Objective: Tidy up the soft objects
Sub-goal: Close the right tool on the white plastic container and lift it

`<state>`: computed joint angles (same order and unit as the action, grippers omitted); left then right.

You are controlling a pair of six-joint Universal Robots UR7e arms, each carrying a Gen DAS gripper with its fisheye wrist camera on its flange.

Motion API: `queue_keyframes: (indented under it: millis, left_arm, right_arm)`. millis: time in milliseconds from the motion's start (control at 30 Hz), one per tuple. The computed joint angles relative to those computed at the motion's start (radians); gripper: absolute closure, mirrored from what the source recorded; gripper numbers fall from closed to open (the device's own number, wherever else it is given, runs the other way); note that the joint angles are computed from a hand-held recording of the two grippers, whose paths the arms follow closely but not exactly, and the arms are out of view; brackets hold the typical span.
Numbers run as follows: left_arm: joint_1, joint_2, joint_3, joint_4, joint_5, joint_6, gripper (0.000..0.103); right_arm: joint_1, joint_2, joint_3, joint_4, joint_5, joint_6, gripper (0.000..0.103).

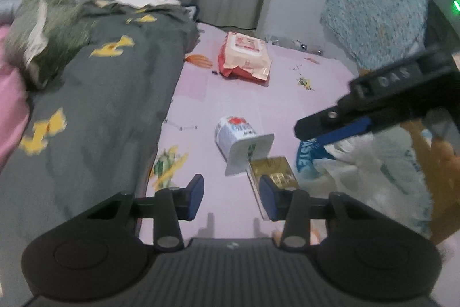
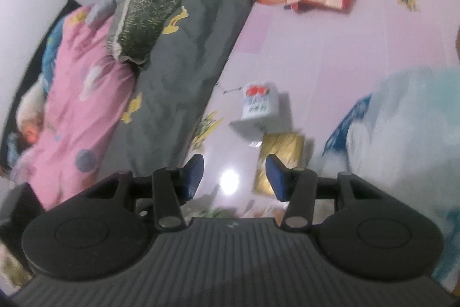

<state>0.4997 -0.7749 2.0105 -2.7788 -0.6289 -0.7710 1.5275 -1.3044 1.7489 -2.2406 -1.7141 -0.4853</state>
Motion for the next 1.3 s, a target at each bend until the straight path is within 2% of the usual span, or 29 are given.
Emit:
queue_keyframes:
  millis: [133, 333, 533, 600, 800, 933, 1100, 1300]
  left_arm:
    - [0.052, 0.064, -0.065, -0.054, -0.004, 0.156, 0.06]
    - [0.12, 0.133, -0.15, -0.059, -0.034, 0.275, 0.06]
    - [0.173, 0.151, -0.173, -0.132, -0.119, 0.338, 0.073]
    - [0.183, 0.146, -0.177, -0.133, -0.134, 0.321, 0.078]
    - [0.205, 0.111, -0.182, -0.144, -0.186, 0.263, 0.079]
    - [0.239, 0.088, -0.206, -0.157, -0.243, 0.203, 0.079]
    - [0.284, 0.085, -0.252, -0.176, -0.281, 0.178, 0.08]
    - [0.329, 0.106, -0.317, -0.139, -0.326, 0.139, 0.081]
  right_arm:
    - [0.002, 0.082, -0.082, 0.015, -0.036, -0.035, 0.058]
    - [-0.02, 0.186, -0.196, 0.102, -0.026, -0.013, 0.066]
    - [-0.051, 0.239, -0.251, 0.161, 0.04, 0.008, 0.067]
    - [-0.059, 0.247, -0.264, 0.188, 0.064, 0.021, 0.069]
    - [-0.062, 0.264, -0.303, 0.229, 0.101, 0.065, 0.069]
    - [-0.068, 0.29, -0.355, 0.251, 0.147, 0.131, 0.069]
    - [-0.082, 0.333, -0.426, 0.275, 0.213, 0.233, 0.068]
    - [-0.084, 0.376, -0.464, 0.235, 0.203, 0.288, 0.068]
